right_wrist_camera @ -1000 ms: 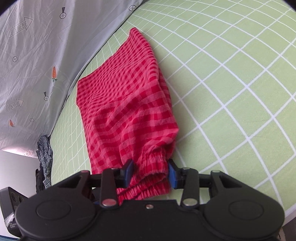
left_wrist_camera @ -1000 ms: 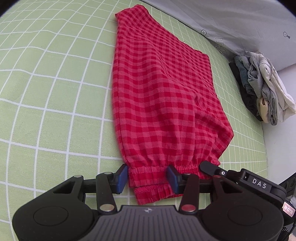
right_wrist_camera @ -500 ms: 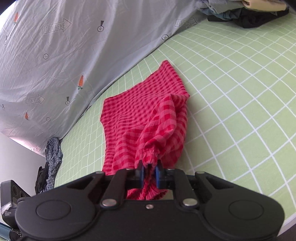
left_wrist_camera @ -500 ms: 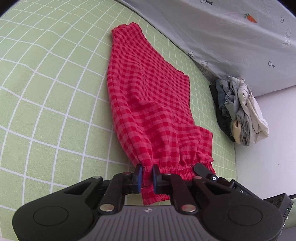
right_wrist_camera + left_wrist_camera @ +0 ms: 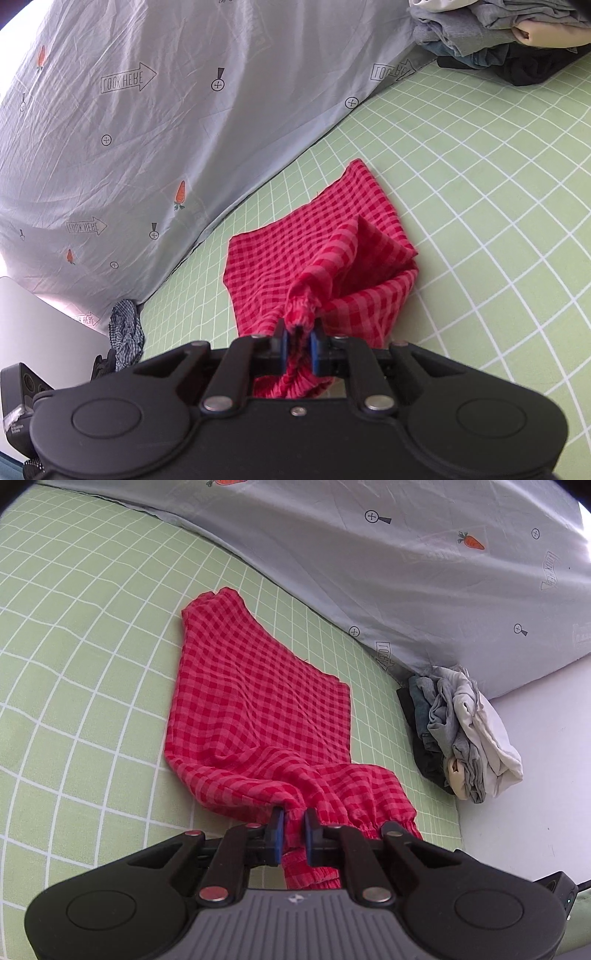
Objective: Fold clothes
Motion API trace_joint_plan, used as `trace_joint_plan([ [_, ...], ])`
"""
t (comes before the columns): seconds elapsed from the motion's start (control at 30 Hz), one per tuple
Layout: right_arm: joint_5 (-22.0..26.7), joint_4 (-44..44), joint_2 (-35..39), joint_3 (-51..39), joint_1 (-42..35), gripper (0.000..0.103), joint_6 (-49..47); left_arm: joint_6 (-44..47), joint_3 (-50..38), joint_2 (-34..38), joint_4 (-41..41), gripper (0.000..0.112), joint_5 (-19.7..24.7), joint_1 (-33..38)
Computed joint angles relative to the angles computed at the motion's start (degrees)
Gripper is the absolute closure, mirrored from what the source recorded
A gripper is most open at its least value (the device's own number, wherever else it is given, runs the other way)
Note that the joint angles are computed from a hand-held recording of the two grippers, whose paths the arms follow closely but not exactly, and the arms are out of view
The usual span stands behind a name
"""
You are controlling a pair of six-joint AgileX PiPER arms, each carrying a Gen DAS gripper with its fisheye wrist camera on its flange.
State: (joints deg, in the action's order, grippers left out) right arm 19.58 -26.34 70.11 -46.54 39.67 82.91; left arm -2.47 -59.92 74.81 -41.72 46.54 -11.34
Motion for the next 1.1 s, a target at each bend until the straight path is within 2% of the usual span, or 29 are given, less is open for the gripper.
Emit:
trace_joint_plan([
  [0.17, -2.59, 7.26, 3.65, -3.11, -3.70, 0.091, -9.87, 0.60, -3.72, 3.56, -0.34, 0.101, -0.20, 0.63],
  [0.43, -5.81, 30.64, 12.88, -11.88, -11.44, 0.091, -36.32, 2.23, -15.84, 13.99, -0.12, 0.101, 0.41, 1.78],
  [0.63, -5.27, 51.07, 24.32, -22.95, -17.07, 0.091, -57.12, 1.96, -31.16, 27.34, 2.10, 0.101, 2.67, 2.55],
  [0.77, -2.44, 55.56, 34.58, -33.55, -19.27, 0.089, -60.60, -1.64, -41.61, 36.93, 4.17, 0.101, 3.30, 2.51],
  [0.83, -0.03, 56.06, 39.67, -39.64, -20.22, 0.083, -61.68, -4.57, -47.03, 41.44, 6.78, 0.099, 3.83, 2.32],
  [0.87, 0.86, 57.45, 41.95, -42.21, -20.64, 0.077, -63.52, -6.14, -49.44, 43.40, 8.28, 0.099, 4.17, 2.18],
  [0.9, 2.17, 57.69, 44.41, -45.26, -21.08, 0.062, -64.33, -8.67, -51.65, 45.30, 10.98, 0.098, 3.99, 1.86],
  [0.93, 3.37, 55.64, 46.28, -47.93, -21.30, 0.054, -63.10, -9.69, -52.58, 46.28, 11.71, 0.093, 3.67, 2.02],
  [0.97, 4.63, 53.36, 48.12, -50.66, -21.47, 0.050, -61.72, -10.70, -53.47, 47.24, 12.41, 0.088, 3.34, 2.18],
  [1.03, 6.03, 49.15, 49.99, -53.75, -21.54, 0.050, -60.58, -11.12, -51.01, 46.29, 12.29, 0.082, 0.37, 2.60],
  [1.1, 6.61, 44.56, 50.78, -55.31, -21.35, 0.044, -59.37, -11.16, -48.91, 44.97, 13.57, 0.076, -1.63, 2.68],
])
